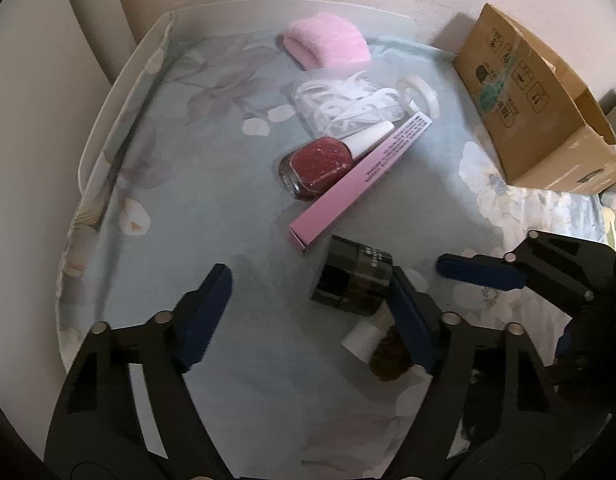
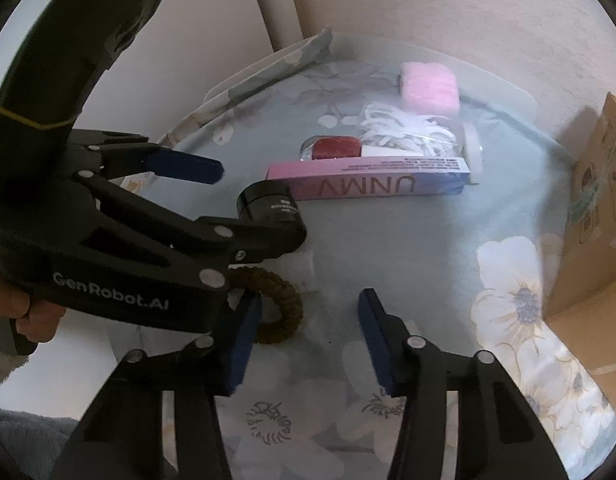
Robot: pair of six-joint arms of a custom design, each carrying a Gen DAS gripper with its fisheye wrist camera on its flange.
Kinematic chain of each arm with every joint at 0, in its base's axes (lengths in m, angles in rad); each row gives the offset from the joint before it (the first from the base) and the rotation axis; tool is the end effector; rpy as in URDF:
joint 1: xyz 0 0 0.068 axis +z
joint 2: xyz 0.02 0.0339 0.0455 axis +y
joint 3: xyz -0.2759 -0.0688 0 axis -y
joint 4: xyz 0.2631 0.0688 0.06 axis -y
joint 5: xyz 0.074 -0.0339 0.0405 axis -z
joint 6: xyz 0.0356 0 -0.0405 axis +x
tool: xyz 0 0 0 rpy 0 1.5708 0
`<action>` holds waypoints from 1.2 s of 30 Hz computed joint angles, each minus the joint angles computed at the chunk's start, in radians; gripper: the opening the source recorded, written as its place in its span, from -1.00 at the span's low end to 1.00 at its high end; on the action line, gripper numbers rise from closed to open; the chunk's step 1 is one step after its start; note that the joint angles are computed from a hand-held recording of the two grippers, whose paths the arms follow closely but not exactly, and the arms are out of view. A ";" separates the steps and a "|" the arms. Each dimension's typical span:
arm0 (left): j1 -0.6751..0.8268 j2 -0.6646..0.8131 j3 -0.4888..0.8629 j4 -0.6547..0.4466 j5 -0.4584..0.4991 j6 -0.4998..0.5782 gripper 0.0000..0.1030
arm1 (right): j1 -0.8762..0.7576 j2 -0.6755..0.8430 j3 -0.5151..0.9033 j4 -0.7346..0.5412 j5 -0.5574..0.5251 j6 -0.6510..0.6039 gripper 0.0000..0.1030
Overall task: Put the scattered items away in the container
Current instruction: 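Grasp the black round jar with the left tool while the right tool grasps the brown hair tie, then lift the black jar and brown hair tie and carry both over the cardboard box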
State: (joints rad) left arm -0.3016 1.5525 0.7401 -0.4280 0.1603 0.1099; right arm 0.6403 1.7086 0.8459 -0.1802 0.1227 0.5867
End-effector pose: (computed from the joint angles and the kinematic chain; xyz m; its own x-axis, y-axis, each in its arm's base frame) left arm 0.2608 -0.0871 0.1364 -0.8602 0.3810 -0.3390 0.4397 0.8908 -0.1145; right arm 0.2670 0.1935 0.1315 -0.8778 0.0312 -0.4780 -0.0691 0.9792 0.1908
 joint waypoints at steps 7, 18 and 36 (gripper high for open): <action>0.031 0.014 0.003 -0.010 0.053 0.007 0.02 | -0.010 0.010 0.002 0.032 -0.020 -0.012 -0.16; 0.073 0.042 0.023 -0.014 0.108 -0.008 -0.34 | -0.029 0.015 -0.008 0.064 -0.066 -0.003 -0.57; 0.117 -0.028 0.000 -0.029 0.116 -0.009 -0.46 | -0.052 -0.049 -0.031 0.030 -0.050 0.041 -0.74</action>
